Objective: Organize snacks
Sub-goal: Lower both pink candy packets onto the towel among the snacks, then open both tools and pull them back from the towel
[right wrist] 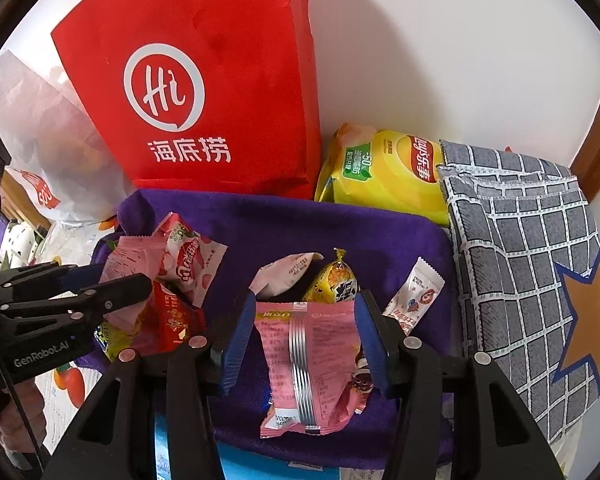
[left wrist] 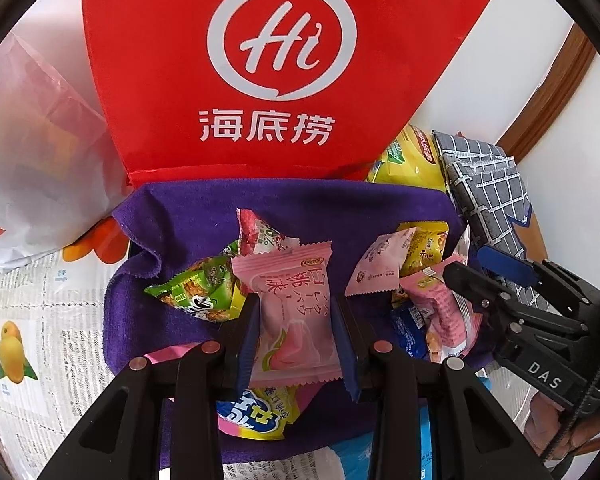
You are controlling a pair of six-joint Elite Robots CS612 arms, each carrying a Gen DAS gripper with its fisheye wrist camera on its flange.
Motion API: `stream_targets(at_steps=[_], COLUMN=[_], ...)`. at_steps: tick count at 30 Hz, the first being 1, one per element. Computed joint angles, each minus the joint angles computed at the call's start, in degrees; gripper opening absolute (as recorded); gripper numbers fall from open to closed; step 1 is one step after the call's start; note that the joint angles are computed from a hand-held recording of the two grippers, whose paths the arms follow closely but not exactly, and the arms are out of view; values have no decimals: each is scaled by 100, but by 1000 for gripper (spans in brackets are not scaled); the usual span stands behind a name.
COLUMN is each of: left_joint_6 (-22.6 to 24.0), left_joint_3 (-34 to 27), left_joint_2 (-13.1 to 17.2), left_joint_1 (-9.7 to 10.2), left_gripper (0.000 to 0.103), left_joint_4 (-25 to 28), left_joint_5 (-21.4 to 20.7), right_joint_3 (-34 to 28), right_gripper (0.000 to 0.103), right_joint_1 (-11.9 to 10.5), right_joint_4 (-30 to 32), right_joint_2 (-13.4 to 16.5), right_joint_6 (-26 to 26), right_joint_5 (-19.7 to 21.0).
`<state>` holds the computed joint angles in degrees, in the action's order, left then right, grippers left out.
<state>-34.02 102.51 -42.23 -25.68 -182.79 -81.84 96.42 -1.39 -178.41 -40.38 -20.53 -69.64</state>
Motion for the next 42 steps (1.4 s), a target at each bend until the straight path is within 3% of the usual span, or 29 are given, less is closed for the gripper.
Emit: stream_targets(at_steps=[16,19,21,36,42], left_joint_6=[-60,-19,-1,-15,-20], left_joint_3=[5,40,82,214,411], left_joint_2=[2,-23,-47,-276,-402], left_joint_1=[0,-11,-34,-210,-400], left_gripper=[34,44,57,63,66], left_joint_4=[-81,-183,-314,-112,-450], left_joint_5=[6,13,73,517,898], right_joint_3=[45,67,85,393,729], right_gripper=[51,51,51,51,51], right_joint_1=[-9,-9,-7,-27,-143], right_joint_4=[-98,-134,-170,-727,-840], right_joint_2=[-36,-53,-63,-276,-511], right_joint_6=[55,89,93,170,301], right_joint_5=[-51,-45,-45,-217,-102])
